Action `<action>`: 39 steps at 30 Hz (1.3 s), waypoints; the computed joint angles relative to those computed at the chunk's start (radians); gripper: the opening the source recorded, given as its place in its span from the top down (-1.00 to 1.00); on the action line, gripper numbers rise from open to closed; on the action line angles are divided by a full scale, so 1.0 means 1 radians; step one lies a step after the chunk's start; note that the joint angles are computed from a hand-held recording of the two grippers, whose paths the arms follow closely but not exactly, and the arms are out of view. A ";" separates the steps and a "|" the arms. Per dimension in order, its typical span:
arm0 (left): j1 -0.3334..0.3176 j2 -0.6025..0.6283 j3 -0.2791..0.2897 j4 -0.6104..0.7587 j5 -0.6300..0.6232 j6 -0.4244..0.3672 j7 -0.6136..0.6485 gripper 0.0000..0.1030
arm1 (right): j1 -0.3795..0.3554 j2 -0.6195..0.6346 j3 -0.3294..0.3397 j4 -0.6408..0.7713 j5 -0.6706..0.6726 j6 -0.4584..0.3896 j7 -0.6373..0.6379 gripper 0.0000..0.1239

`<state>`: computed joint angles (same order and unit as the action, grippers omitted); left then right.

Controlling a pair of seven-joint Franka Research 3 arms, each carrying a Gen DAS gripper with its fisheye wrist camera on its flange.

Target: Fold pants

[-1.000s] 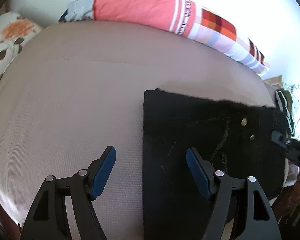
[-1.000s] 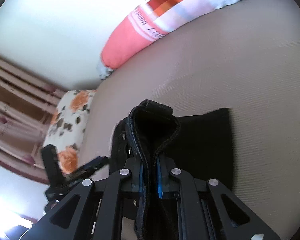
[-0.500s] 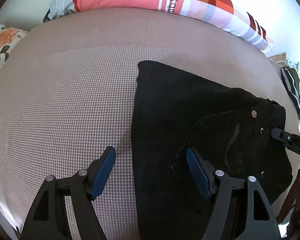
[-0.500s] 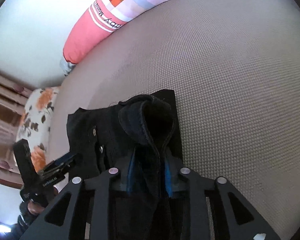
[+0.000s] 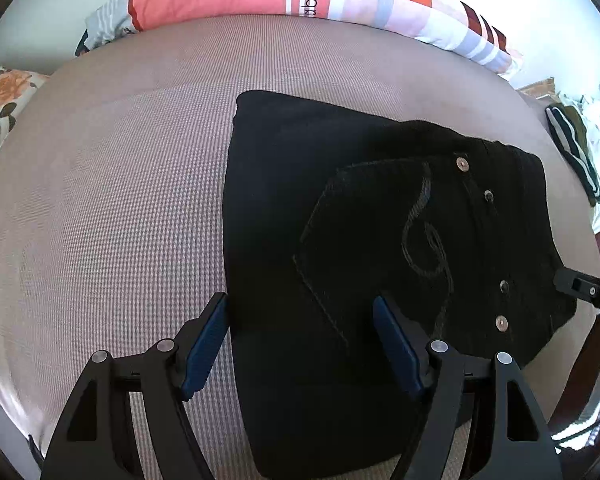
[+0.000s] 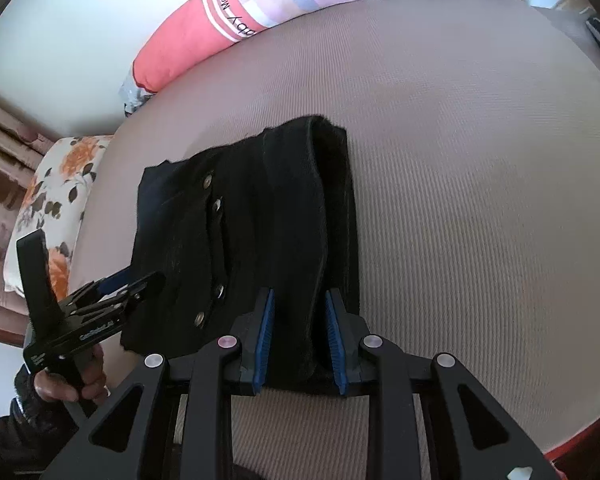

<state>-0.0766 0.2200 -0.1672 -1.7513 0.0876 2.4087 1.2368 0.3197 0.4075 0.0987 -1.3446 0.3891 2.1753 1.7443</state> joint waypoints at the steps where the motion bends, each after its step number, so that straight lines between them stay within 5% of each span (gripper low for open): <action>1: 0.000 -0.007 0.000 -0.009 0.001 0.002 -0.001 -0.43 | 0.001 -0.012 0.000 -0.017 0.000 0.006 -0.001 0.62; 12: -0.007 -0.064 -0.003 -0.093 -0.003 0.047 -0.015 -0.43 | 0.005 -0.045 0.005 -0.072 0.023 0.033 -0.004 0.62; 18: -0.005 -0.073 -0.003 -0.109 -0.027 0.054 -0.009 -0.43 | 0.015 -0.075 -0.002 -0.101 -0.011 0.048 0.000 0.84; 39: -0.018 -0.023 -0.008 -0.054 -0.016 0.026 -0.014 -0.46 | 0.012 -0.083 -0.007 -0.120 -0.039 0.011 0.035 0.77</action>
<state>-0.0945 0.1974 -0.1752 -1.8054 0.0712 2.4342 1.2228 0.3316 0.3247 0.0918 -1.4651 0.3504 2.1861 1.7791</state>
